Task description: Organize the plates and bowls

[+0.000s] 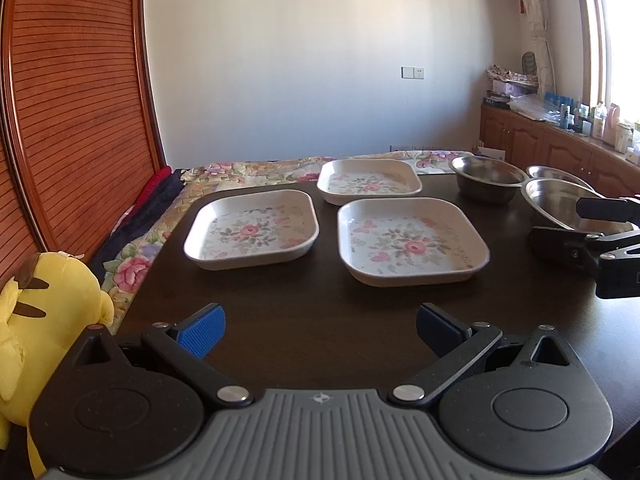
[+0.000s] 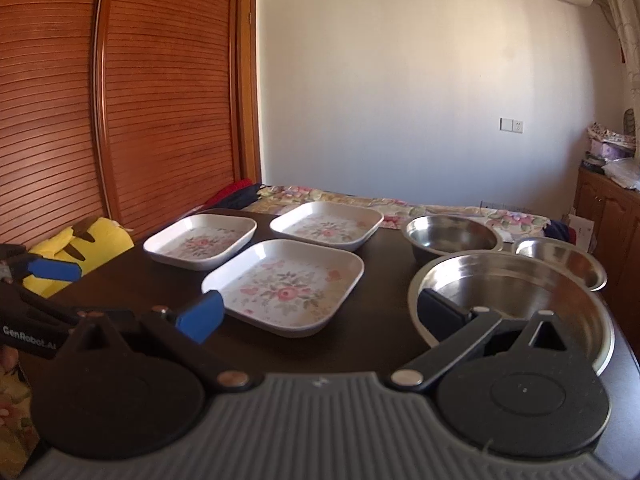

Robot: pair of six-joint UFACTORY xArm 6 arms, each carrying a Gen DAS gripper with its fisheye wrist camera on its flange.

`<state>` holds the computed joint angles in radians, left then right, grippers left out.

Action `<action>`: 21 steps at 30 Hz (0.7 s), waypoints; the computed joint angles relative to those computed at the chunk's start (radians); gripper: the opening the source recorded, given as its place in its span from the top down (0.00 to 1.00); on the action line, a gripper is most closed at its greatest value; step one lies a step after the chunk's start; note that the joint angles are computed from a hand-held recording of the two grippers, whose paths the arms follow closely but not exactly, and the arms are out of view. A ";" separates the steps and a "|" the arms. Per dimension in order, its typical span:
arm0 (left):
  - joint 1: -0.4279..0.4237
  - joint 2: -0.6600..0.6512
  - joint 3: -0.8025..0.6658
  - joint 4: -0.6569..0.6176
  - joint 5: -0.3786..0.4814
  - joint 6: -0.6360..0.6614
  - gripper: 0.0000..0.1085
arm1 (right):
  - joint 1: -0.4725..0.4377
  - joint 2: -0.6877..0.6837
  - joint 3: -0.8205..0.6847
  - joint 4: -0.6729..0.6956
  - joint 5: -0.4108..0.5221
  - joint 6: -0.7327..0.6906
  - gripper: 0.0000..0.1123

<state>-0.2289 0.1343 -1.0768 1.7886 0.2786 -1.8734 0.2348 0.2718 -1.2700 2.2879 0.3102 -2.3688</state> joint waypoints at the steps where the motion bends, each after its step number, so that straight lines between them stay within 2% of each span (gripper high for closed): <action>1: 0.006 0.005 -0.008 -0.013 -0.002 0.019 0.05 | 0.004 0.008 -0.012 -0.013 -0.007 0.012 0.08; 7: 0.044 0.050 -0.066 -0.071 -0.020 0.112 0.05 | 0.035 0.059 -0.083 -0.094 -0.036 0.087 0.09; 10: 0.070 0.085 -0.112 -0.039 -0.070 0.105 0.05 | 0.045 0.089 -0.119 -0.162 -0.051 0.163 0.12; 11: 0.080 0.100 -0.132 -0.019 -0.092 0.089 0.05 | 0.051 0.106 -0.139 -0.189 -0.061 0.192 0.18; 12: 0.091 0.116 -0.154 0.001 -0.120 0.068 0.05 | 0.053 0.116 -0.149 -0.222 -0.068 0.229 0.20; 15: 0.116 0.167 -0.221 0.048 -0.198 0.014 0.10 | 0.059 0.143 -0.172 -0.299 -0.076 0.313 0.20; 17: 0.126 0.204 -0.258 0.000 -0.237 0.060 0.16 | 0.065 0.158 -0.185 -0.315 -0.087 0.324 0.22; 21: 0.140 0.263 -0.302 -0.174 -0.294 0.248 0.29 | 0.075 0.185 -0.210 -0.388 -0.114 0.397 0.29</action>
